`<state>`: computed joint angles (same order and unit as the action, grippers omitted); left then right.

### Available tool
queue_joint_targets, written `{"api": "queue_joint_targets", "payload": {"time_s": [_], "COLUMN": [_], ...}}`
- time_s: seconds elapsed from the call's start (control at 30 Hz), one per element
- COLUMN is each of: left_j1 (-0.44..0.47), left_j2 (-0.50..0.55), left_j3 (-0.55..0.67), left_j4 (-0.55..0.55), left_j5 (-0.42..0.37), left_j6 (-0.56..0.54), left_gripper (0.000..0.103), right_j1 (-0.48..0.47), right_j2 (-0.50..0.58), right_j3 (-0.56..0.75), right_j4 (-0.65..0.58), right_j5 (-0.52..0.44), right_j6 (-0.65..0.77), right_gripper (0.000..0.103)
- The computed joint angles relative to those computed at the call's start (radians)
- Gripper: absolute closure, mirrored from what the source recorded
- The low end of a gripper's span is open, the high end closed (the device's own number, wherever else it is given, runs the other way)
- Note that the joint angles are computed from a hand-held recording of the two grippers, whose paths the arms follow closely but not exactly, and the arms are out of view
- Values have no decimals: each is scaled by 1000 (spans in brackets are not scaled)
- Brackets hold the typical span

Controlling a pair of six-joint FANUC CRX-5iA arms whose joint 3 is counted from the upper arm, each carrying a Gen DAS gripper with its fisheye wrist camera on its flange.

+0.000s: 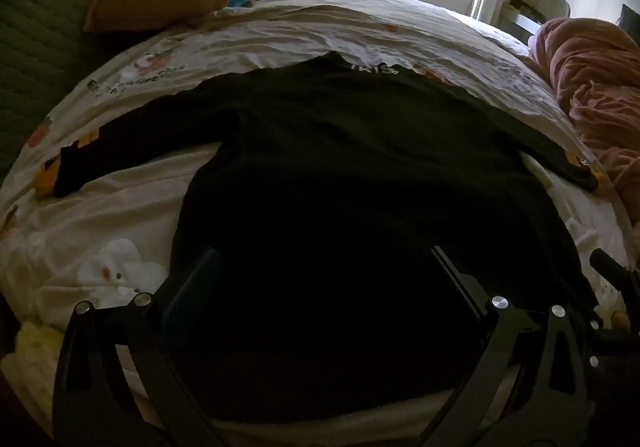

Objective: Fold small clothes

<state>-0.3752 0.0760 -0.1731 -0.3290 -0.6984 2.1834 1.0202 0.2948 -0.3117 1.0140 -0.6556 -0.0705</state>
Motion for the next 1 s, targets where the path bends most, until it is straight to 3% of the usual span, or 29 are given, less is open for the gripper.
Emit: {"api": "queue_joint_targets", "payload": {"time_s": [1.0], "left_j1": [7], "left_j2": [-9], "left_j3": [-14], "left_j4": [9], "left_j5": [17], "left_j6": [-16], "left_gripper": [8], "right_j1": [5], "right_j2": [8], "right_j3": [10], "right_j4": [-16], "right_j5": [-26], "right_j6": [6], "right_gripper": [4]}}
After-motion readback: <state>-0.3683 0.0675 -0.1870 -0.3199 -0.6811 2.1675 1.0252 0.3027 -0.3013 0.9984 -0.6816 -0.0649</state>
